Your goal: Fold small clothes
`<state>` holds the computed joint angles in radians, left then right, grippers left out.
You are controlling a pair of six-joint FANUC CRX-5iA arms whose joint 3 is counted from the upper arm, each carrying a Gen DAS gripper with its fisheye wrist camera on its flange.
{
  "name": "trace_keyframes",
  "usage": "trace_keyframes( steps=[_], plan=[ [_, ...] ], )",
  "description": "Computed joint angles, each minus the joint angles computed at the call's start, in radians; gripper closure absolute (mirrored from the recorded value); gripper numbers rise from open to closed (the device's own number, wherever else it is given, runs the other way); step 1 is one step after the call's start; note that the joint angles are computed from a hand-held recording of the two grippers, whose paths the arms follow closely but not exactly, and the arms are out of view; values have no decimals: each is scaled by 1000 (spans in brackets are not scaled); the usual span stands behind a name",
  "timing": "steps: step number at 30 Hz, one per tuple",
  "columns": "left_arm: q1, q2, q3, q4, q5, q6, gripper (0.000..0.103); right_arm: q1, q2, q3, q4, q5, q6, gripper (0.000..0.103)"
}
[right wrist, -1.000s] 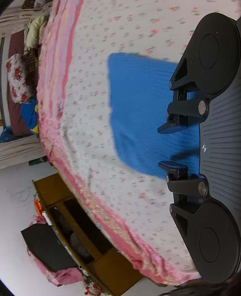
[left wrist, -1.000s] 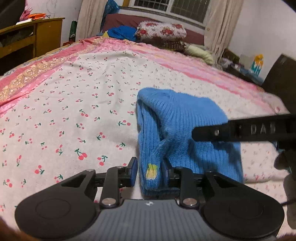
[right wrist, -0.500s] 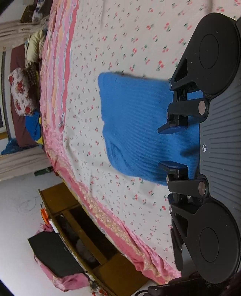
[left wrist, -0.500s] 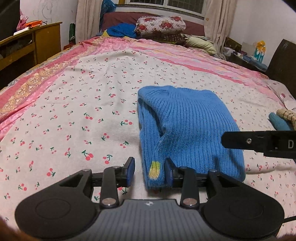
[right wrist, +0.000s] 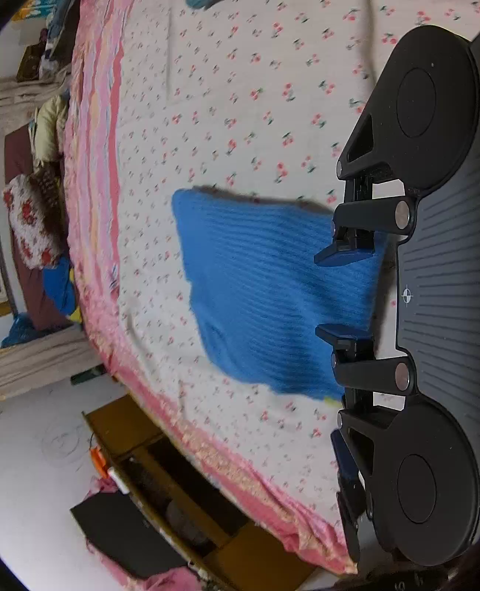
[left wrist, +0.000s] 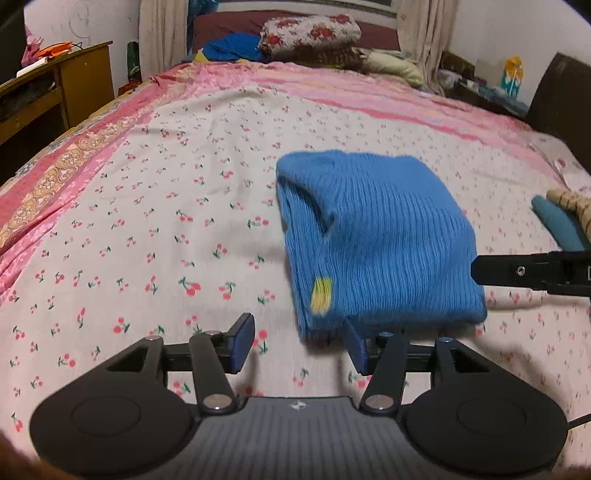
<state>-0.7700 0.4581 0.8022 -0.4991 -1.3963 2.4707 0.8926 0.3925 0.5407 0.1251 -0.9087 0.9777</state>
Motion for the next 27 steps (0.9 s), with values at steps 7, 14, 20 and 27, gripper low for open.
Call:
trace_keyframes(
  steps=[7, 14, 20, 27],
  plan=[
    [-34, 31, 72, -26, -91, 2, 20, 18, -49, -72, 0, 3, -36, 65],
    [-71, 43, 109, -59, -133, 46, 5, 45, -113, -175, 28, 30, -92, 64],
    [-99, 71, 158, -84, -199, 43, 4, 62, -157, -242, 64, 44, -147, 64],
    [-124, 81, 179, -91, -213, 36, 2, 81, -187, -285, 87, 52, -171, 63]
  ],
)
